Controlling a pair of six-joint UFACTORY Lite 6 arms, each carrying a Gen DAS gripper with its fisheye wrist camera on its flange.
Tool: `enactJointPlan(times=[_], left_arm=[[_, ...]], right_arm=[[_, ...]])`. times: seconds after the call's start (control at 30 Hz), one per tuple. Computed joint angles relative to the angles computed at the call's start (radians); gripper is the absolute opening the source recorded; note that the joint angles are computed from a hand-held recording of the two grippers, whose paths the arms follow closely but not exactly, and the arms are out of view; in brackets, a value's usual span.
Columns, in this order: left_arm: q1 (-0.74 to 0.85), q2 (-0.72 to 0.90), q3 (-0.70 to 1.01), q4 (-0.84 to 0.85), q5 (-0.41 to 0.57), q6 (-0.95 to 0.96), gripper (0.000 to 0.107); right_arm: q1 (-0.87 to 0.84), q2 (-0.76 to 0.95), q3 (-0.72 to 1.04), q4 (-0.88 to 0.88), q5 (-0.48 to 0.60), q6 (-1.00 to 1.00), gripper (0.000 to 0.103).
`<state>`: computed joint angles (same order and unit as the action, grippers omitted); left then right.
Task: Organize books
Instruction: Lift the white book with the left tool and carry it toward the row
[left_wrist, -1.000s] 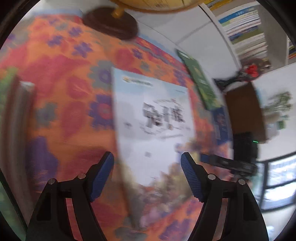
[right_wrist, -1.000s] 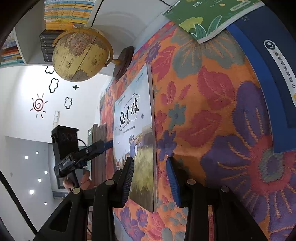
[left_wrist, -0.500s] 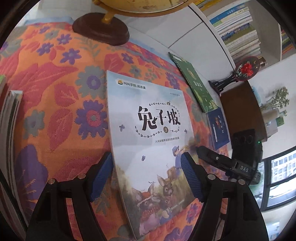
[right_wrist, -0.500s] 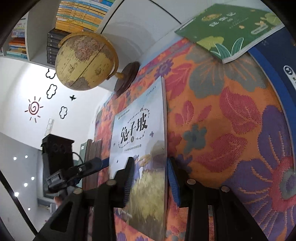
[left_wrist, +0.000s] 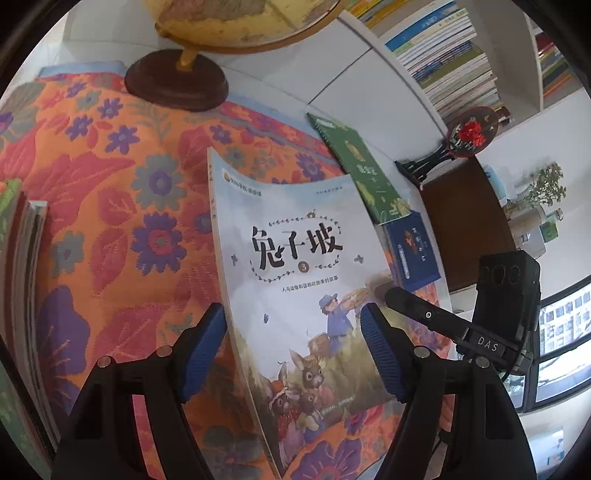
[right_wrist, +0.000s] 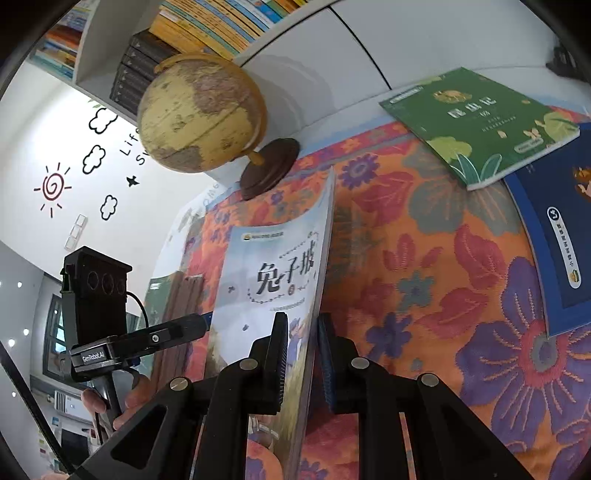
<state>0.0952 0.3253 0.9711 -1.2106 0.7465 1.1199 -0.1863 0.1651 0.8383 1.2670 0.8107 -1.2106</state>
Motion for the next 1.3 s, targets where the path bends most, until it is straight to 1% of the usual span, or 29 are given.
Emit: enactJointPlan(times=[0.27,0.43,0.5,0.63,0.83,1.0,1.2,1.3], left_arm=[[0.026,-0.100,-0.031,0.003,0.048,0.008,0.072],[0.030,-0.159,-0.049,0.024,0.049,-0.007,0.072],[0.040,-0.178,-0.052,0.037,0.059,-0.020,0.072],[0.059,-0.247,-0.072,0.065,0.066,-0.040,0.072],[0.075,-0.298,-0.056,0.131,0.090,-0.089,0.072],[0.098,-0.356,-0.054,0.166,0.115,-0.106,0.072],[0.180,-0.403,-0.048,0.182,0.192,-0.099,0.072],[0.235,-0.417,-0.043,0.196,0.232,-0.090,0.072]], right_arm=[[-0.006,-0.128,-0.033,-0.018,0.026,0.032,0.017],[-0.003,-0.182,-0.054,-0.025,0.033,0.050,0.017],[0.009,-0.204,-0.059,-0.036,0.024,0.062,0.017],[0.017,-0.265,-0.082,-0.040,0.041,0.078,0.017],[0.025,-0.356,-0.099,-0.047,0.071,0.129,0.017],[0.075,-0.415,-0.080,-0.080,0.048,0.210,0.017],[0.161,-0.484,-0.052,-0.143,0.013,0.331,0.017],[0.225,-0.496,-0.036,-0.167,-0.025,0.397,0.017]])
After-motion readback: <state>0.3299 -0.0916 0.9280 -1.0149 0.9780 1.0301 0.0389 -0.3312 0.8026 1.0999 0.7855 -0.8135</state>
